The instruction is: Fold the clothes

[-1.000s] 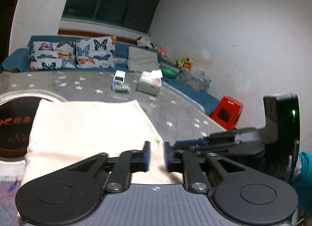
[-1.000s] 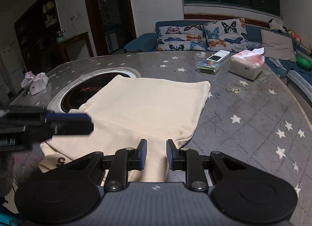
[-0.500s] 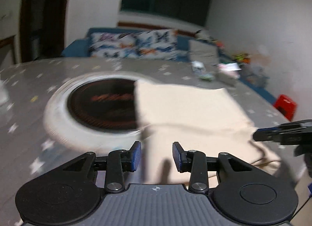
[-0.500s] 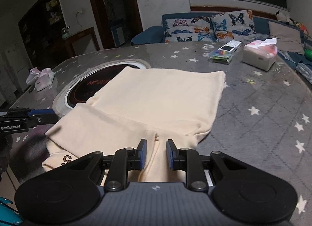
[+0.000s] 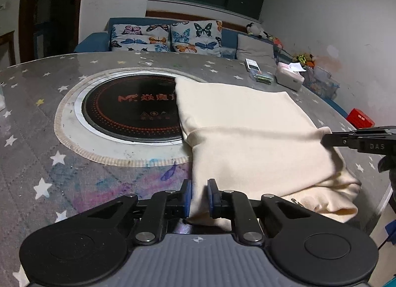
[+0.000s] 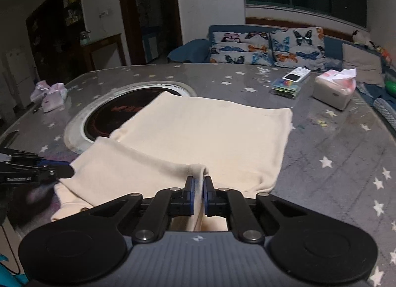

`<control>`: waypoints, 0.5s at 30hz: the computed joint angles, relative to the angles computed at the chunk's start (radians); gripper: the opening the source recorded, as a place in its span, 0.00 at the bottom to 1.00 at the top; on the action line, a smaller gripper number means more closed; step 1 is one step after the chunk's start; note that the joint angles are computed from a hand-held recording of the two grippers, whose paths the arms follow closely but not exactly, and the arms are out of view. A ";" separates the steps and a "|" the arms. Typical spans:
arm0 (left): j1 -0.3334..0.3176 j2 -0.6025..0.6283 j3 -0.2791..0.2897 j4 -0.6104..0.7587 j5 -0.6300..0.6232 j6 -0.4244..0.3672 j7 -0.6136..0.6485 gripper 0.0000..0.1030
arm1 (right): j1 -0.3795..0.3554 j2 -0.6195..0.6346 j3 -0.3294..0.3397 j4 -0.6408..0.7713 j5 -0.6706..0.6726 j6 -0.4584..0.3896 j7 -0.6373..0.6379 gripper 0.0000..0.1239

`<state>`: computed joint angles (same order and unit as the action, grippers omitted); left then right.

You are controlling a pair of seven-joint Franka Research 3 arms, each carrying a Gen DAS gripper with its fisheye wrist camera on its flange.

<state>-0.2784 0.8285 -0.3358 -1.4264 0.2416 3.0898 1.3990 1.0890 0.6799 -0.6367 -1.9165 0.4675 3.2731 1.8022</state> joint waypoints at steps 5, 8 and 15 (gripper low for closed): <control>-0.003 -0.007 0.004 0.014 0.005 0.006 0.005 0.19 | -0.019 0.004 0.004 0.005 -0.026 -0.035 0.027 0.10; 0.000 0.024 -0.016 0.074 0.012 0.006 0.031 0.19 | 0.032 0.012 -0.054 -0.010 -0.034 -0.007 0.041 0.11; -0.065 0.232 -0.058 0.435 -0.034 -0.147 0.147 0.19 | -0.094 -0.004 0.087 0.045 -0.047 0.021 -0.074 0.11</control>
